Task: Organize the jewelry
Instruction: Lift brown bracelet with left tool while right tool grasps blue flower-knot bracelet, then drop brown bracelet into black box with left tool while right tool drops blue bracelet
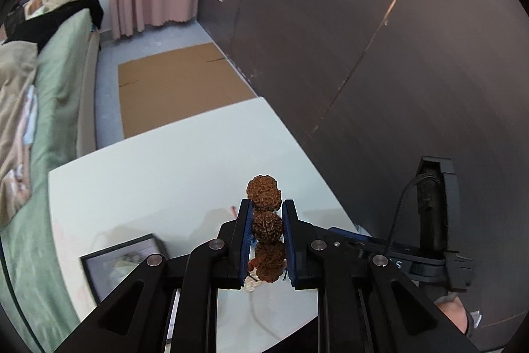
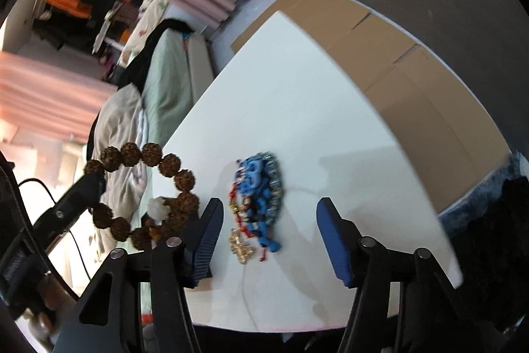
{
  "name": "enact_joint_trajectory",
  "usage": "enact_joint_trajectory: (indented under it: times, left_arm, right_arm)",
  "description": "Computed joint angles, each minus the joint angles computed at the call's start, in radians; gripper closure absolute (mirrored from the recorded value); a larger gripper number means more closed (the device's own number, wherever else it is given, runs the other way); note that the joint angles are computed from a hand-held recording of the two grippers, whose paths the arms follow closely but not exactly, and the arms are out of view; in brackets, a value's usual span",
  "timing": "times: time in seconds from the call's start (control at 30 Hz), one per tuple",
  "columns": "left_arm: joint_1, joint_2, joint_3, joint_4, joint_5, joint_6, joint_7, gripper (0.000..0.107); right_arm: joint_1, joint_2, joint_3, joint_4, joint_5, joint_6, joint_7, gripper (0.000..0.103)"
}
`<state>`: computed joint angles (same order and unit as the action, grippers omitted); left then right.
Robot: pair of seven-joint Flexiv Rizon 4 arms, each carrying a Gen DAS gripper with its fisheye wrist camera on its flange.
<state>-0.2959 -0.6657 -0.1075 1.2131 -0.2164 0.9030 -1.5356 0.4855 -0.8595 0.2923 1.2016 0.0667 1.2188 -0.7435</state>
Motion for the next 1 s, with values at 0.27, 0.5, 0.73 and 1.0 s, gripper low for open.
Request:
enact_joint_trajectory:
  times: [0.27,0.5,0.73,1.0]
  left_arm:
    - [0.041,0.082,0.003,0.131,-0.02,0.075,0.002,0.089]
    - [0.087,0.147,-0.007,0.253,-0.065,0.13,0.031,0.089]
    - [0.124,0.189,-0.023,0.352,-0.12,0.173,0.076,0.089]
    - [0.158,0.2,-0.054,0.421,-0.208,0.201,0.145,0.089]
  right_arm:
    - [0.033,-0.074,-0.003,-0.14,-0.027,-0.062,-0.038,0.052]
    - [0.078,-0.127,-0.056,-0.249,-0.057,-0.17,-0.016,0.052]
    - [0.118,-0.166,-0.108,-0.333,-0.103,-0.288,0.01,0.052]
    - [0.152,-0.197,-0.167,-0.402,-0.164,-0.429,0.058,0.079]
